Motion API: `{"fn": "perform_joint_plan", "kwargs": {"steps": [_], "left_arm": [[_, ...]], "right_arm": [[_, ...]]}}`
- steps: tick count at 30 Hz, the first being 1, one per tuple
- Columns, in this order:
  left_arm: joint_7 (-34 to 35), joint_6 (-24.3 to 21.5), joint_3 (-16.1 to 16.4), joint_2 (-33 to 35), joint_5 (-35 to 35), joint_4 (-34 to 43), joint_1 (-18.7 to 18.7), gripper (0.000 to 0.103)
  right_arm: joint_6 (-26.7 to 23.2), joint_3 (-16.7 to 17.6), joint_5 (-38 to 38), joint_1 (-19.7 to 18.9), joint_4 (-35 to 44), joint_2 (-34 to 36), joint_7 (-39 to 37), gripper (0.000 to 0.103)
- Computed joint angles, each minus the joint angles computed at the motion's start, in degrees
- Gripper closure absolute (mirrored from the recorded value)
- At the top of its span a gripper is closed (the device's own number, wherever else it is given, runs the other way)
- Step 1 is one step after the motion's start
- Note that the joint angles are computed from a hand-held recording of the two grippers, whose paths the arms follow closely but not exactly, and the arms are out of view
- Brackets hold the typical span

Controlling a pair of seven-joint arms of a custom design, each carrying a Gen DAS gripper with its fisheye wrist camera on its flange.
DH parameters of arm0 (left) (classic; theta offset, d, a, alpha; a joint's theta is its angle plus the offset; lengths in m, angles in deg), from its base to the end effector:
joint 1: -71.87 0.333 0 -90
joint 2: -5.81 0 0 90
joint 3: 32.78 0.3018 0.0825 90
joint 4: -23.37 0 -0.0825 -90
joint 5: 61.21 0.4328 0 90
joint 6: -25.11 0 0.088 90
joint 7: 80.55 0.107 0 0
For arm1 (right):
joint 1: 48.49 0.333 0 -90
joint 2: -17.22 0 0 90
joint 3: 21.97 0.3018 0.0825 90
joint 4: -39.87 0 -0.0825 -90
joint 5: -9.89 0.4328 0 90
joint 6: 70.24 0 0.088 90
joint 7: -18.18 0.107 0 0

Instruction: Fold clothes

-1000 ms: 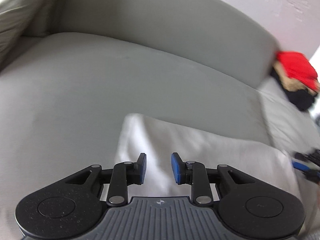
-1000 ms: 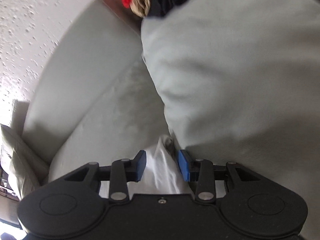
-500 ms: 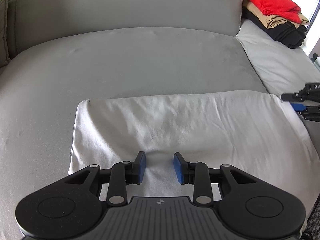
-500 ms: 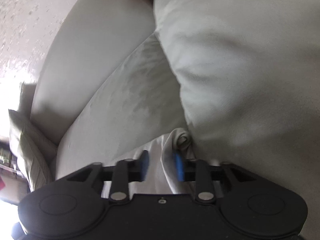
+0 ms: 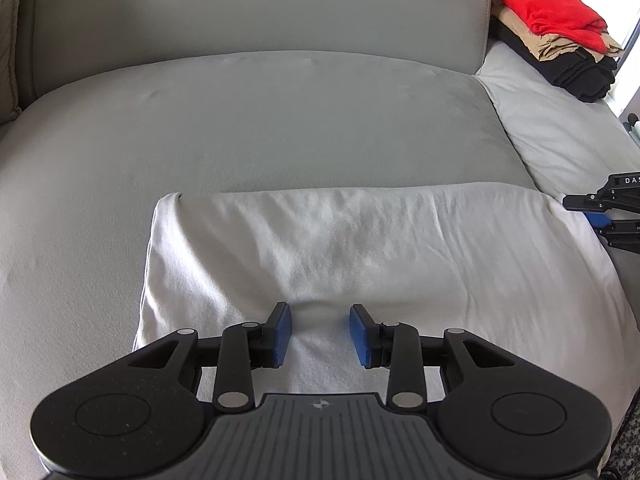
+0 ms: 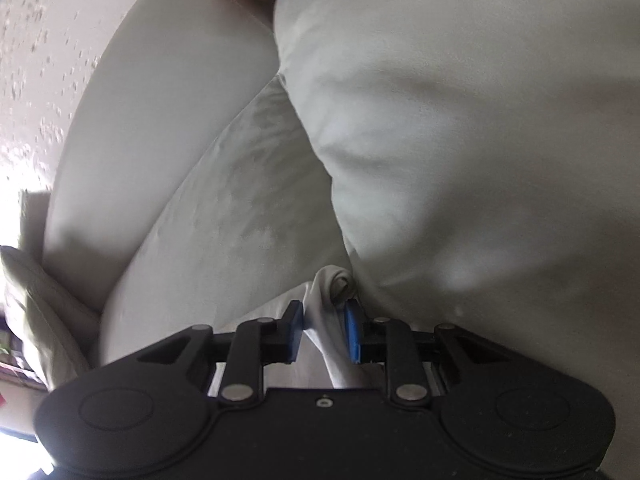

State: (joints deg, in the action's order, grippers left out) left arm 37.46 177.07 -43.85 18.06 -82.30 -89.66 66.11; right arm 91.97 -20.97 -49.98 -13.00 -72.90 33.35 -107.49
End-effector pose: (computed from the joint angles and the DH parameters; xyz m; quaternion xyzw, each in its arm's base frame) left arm 0.6464 -0.1806 0.3724 -0.4987 0.8249 -0.2519 0.0857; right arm 0.5111 0.4325 0.3318 -0.2768 0.8847 -0.0193 0.3746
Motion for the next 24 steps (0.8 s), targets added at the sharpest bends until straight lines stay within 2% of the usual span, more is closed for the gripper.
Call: {"fn": "perform_joint_plan", "kwargs": {"steps": [2, 4, 5, 7, 9, 10, 13, 16, 18, 19, 20, 21, 22, 24], "left_arm": [[-0.1, 0.0, 0.0, 0.1, 0.0, 0.0, 0.0, 0.069], [-0.1, 0.0, 0.0, 0.1, 0.1, 0.1, 0.0, 0.068], [-0.1, 0.1, 0.0, 0.1, 0.1, 0.0, 0.0, 0.068], [-0.2, 0.1, 0.0, 0.1, 0.0, 0.0, 0.0, 0.068], [-0.2, 0.2, 0.0, 0.2, 0.0, 0.0, 0.0, 0.068], [-0.3, 0.2, 0.0, 0.2, 0.0, 0.1, 0.0, 0.067], [-0.6, 0.2, 0.1, 0.3, 0.0, 0.1, 0.1, 0.067], [-1.3, 0.0, 0.3, 0.3, 0.2, 0.2, 0.1, 0.067], [-1.7, -0.1, 0.3, 0.4, 0.1, 0.4, 0.1, 0.067], [-1.9, -0.1, 0.3, 0.5, 0.1, 0.4, 0.2, 0.066], [-2.0, -0.1, 0.3, 0.4, 0.3, 0.4, 0.1, 0.066], [-2.0, 0.1, 0.3, 0.4, 0.5, 0.3, 0.1, 0.066], [-2.1, 0.2, 0.3, 0.4, 0.7, 0.3, 0.0, 0.066], [-2.3, 0.3, 0.3, 0.5, 1.0, 0.3, 0.0, 0.066]], "right_arm": [[1.4, -2.4, -6.9, 1.6, -0.2, 0.0, 10.3, 0.081], [1.7, -2.7, -10.4, 1.5, 0.4, 0.8, 15.8, 0.081], [1.8, -2.5, -10.9, 1.2, 0.8, 1.1, 16.8, 0.081], [-0.4, 0.1, -4.2, -0.5, 1.8, 2.1, 8.4, 0.082], [-5.0, 1.9, 2.8, -0.9, 3.3, 2.9, 0.2, 0.095], [-7.1, 2.0, 4.5, -0.4, 3.9, 3.1, -1.6, 0.096], [-13.2, 0.9, 2.7, 2.5, 3.8, 1.9, 0.9, 0.097], [-24.0, 2.5, 3.4, 3.9, 4.3, 0.2, -3.4, 0.1], [-33.4, 3.9, 4.0, 4.9, 5.6, -0.3, -7.1, 0.103], [-36.5, 3.5, 3.9, 6.0, 5.7, -0.7, -8.2, 0.103], [-36.4, 4.6, 2.9, 5.1, 4.3, -1.8, -7.4, 0.103], [-34.1, 4.8, 1.5, 4.6, 2.0, -3.5, -5.8, 0.1], [-30.9, 5.0, 0.1, 3.8, -0.3, -5.0, -4.2, 0.099], [-21.6, 5.0, -3.1, 1.4, -4.3, -7.3, -0.5, 0.088]]}}
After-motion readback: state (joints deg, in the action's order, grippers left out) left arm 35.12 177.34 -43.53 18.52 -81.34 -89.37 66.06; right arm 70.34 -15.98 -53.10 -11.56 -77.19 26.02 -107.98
